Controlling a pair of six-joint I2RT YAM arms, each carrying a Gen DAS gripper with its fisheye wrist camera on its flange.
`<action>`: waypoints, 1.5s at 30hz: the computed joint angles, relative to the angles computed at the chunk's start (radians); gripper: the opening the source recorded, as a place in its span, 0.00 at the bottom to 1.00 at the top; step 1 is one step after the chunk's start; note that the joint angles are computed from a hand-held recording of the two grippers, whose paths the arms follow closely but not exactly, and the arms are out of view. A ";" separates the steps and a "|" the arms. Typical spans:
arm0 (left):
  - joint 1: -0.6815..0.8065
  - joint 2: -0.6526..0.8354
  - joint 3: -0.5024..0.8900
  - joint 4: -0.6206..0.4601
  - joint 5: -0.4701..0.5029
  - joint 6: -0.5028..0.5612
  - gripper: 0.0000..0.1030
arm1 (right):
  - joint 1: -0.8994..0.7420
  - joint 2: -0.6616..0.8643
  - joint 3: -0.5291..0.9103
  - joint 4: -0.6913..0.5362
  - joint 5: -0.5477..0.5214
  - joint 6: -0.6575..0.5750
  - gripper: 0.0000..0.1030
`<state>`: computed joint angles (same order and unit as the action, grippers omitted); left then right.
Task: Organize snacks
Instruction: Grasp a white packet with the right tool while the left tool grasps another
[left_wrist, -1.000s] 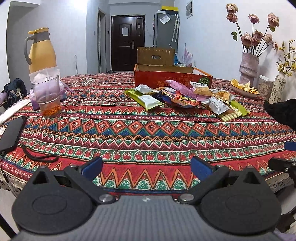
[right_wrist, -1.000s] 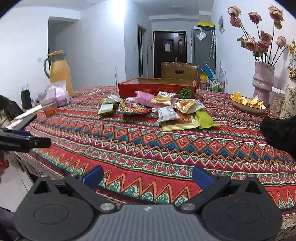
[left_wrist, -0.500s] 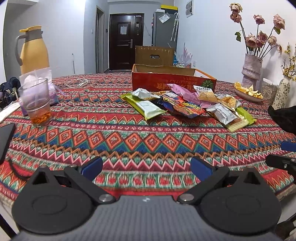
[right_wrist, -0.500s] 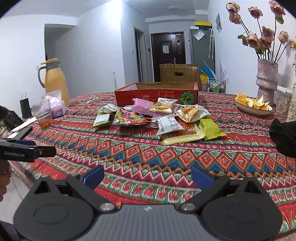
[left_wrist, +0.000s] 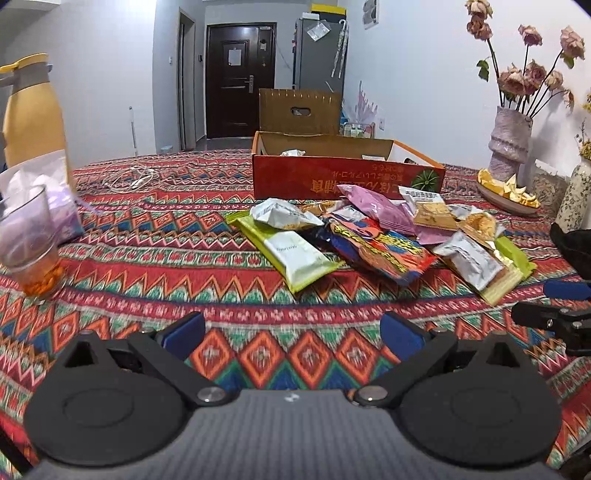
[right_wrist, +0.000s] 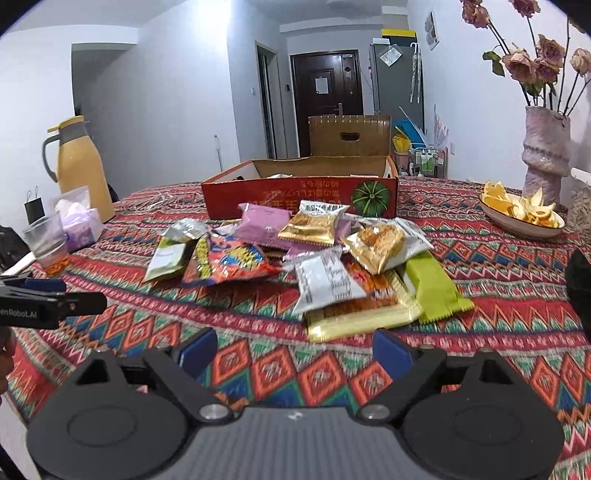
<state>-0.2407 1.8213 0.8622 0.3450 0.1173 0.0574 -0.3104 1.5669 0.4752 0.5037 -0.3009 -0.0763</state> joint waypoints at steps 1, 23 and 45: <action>0.000 0.022 0.030 -0.010 -0.001 0.006 1.00 | 0.007 0.025 0.027 -0.004 0.010 0.001 0.85; -0.006 0.586 0.925 -0.394 0.007 0.044 0.79 | 0.087 0.401 0.446 -0.082 0.153 -0.079 0.61; 0.012 0.416 0.706 -0.281 0.041 -0.041 0.08 | 0.066 0.251 0.301 -0.016 0.132 -0.064 0.38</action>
<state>-0.2292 2.2373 1.5684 0.0641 0.1586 0.0166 -0.2440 1.8177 0.7764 0.4876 -0.1691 -0.1400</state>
